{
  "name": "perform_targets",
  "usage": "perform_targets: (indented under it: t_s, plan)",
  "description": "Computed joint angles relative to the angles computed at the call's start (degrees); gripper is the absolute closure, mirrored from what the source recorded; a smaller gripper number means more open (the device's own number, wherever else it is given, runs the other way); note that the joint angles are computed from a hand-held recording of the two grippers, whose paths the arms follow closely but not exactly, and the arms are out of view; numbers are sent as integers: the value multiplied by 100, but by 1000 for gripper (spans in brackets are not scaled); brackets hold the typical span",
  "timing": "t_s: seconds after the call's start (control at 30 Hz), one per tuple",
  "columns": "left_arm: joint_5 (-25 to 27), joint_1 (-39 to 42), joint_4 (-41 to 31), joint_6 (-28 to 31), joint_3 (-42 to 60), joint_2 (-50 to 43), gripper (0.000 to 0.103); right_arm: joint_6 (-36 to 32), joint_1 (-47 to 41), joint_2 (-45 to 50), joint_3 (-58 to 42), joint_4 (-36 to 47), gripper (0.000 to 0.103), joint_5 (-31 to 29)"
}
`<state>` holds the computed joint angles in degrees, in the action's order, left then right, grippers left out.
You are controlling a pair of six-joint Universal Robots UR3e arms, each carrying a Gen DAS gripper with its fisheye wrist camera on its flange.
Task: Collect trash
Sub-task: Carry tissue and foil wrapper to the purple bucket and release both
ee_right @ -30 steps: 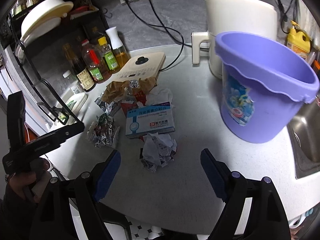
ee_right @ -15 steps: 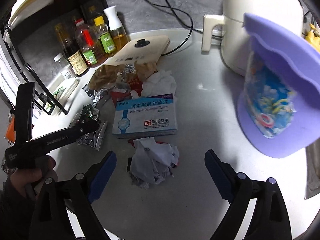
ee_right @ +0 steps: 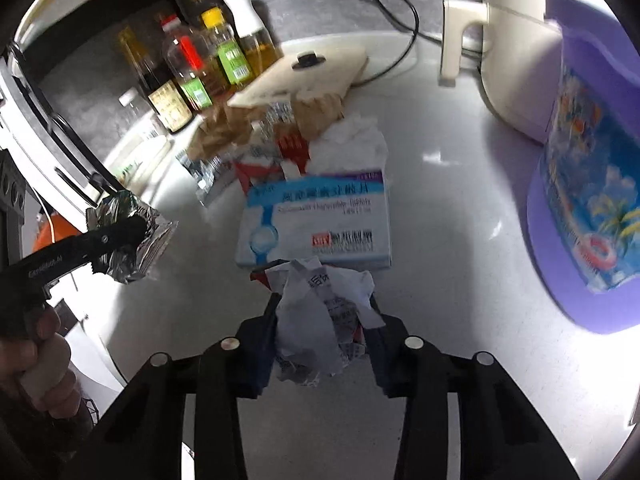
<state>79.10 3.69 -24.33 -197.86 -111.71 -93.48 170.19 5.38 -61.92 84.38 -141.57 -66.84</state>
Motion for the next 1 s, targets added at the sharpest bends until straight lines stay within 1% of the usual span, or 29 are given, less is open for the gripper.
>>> perform_targets:
  t_s: [0.27, 0.37, 0.5, 0.6, 0.83, 1.0]
  plan:
    - [221, -157, -190, -92, 585, 169, 74, -115, -205, -390, -269, 104, 66, 412]
    - [376, -283, -421, -61, 1071, 142, 74, -102, -366, -616, -323, 21, 66, 632]
    - [581, -485, -501, -29, 1621, 60, 73, -68, -633, -861, -625, -47, 65, 965]
    - [612, -605, -469, -37, 2016, -70, 73, -72, -879, -1014, -828, -125, 64, 1172]
    - [585, -902, -530, 115, 3093, -618, 73, 69, -1350, -1088, -1298, -266, 64, 1325]
    - [436, -1063, -628, 256, 4016, -1179, 73, 223, -1564, -1074, -1468, -397, 63, 1170]
